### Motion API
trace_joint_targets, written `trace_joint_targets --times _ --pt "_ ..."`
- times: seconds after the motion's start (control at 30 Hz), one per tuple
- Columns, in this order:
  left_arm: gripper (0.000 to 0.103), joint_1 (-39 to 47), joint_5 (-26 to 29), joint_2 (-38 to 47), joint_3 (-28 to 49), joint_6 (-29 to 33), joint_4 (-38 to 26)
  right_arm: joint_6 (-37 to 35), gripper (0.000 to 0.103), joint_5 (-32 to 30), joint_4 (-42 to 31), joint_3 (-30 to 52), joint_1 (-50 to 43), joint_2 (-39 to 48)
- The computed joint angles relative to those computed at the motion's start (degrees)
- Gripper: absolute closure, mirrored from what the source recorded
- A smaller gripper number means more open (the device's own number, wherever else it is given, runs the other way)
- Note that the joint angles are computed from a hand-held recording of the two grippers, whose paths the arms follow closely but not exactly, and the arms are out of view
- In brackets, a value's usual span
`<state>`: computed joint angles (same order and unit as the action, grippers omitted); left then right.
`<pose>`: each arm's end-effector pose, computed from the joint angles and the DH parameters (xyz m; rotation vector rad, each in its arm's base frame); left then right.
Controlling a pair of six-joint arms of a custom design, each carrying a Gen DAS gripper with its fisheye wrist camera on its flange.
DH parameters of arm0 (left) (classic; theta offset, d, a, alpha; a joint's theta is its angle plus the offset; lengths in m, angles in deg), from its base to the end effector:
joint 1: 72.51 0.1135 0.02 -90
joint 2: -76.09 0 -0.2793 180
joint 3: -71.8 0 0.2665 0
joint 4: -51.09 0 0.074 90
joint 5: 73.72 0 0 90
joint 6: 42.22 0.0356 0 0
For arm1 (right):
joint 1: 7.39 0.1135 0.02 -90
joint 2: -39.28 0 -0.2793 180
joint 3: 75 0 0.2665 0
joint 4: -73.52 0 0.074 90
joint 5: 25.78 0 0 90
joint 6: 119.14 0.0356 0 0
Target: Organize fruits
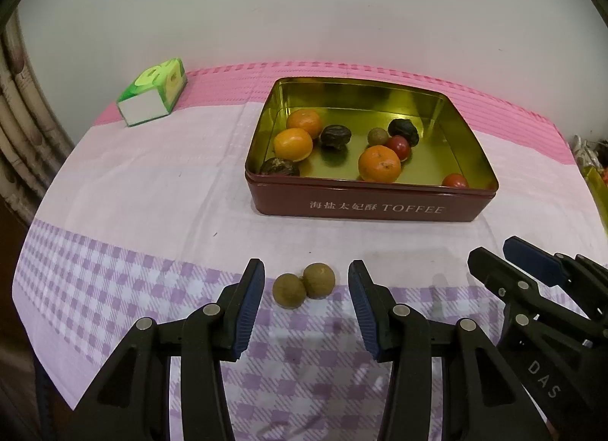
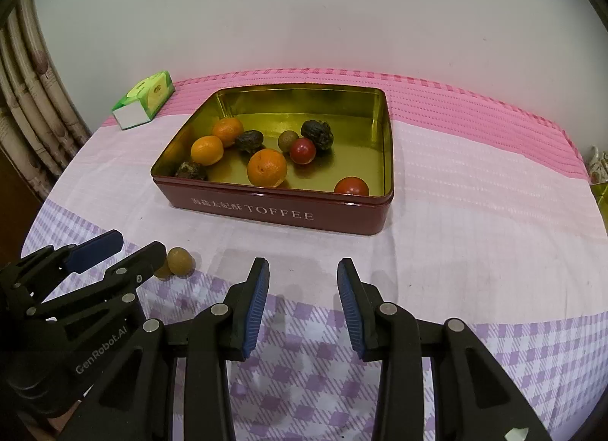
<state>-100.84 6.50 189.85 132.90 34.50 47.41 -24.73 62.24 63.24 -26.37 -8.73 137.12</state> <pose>0.3150 -0.1630 0.0665 0.2668 2.5200 -0.0696 0.2878 -0.0055 0.0940 0.1186 2.6068 0.0641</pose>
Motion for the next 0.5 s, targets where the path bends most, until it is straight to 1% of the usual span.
trace_joint_targets --times 0.5 --pt "0.056 -0.01 0.29 -0.53 -0.12 0.22 -0.09 -0.06 0.067 0.13 -0.12 -0.07 0.26 -0.44"
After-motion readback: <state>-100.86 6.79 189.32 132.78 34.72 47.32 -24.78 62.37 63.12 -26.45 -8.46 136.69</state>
